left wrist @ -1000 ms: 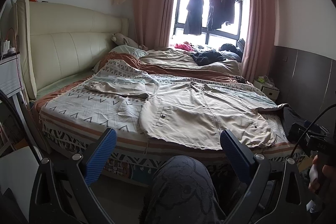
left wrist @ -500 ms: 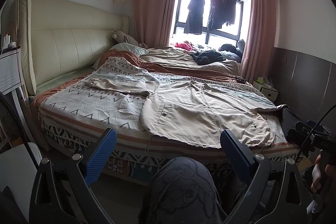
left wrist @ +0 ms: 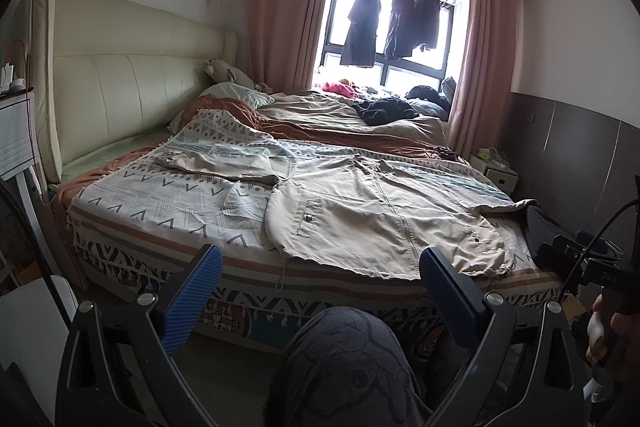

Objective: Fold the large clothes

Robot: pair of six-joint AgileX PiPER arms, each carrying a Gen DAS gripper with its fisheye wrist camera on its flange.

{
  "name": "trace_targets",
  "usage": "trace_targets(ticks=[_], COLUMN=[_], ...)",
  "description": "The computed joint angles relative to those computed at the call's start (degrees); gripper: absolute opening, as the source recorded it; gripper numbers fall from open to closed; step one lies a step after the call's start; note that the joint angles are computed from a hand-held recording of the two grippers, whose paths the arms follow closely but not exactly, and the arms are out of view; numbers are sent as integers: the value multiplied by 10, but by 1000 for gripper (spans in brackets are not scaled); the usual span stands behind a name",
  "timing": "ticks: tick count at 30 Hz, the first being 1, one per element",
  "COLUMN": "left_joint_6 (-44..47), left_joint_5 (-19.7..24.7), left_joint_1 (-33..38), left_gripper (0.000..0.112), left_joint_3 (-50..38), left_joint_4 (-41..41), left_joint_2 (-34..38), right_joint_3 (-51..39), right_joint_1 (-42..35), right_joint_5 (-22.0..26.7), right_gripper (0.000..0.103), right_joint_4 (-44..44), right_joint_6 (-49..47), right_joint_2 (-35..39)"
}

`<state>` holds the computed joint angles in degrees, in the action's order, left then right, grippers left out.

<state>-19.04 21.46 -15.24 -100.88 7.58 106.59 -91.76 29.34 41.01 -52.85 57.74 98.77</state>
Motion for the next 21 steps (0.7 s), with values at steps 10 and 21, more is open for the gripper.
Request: trace_targets(ticks=[10, 21], left_joint_6=[72, 143], left_joint_5=[5, -15], left_joint_1=[13, 30], left_gripper=[101, 101], left_joint_3=[6, 31], left_joint_4=[-72, -145], left_joint_2=[-9, -25], right_joint_3=[16, 29], right_joint_1=[6, 20], right_joint_5=[-1, 23], right_gripper=[103, 103], right_joint_4=[-2, -33], right_joint_6=[16, 64], right_joint_2=[-19, -22])
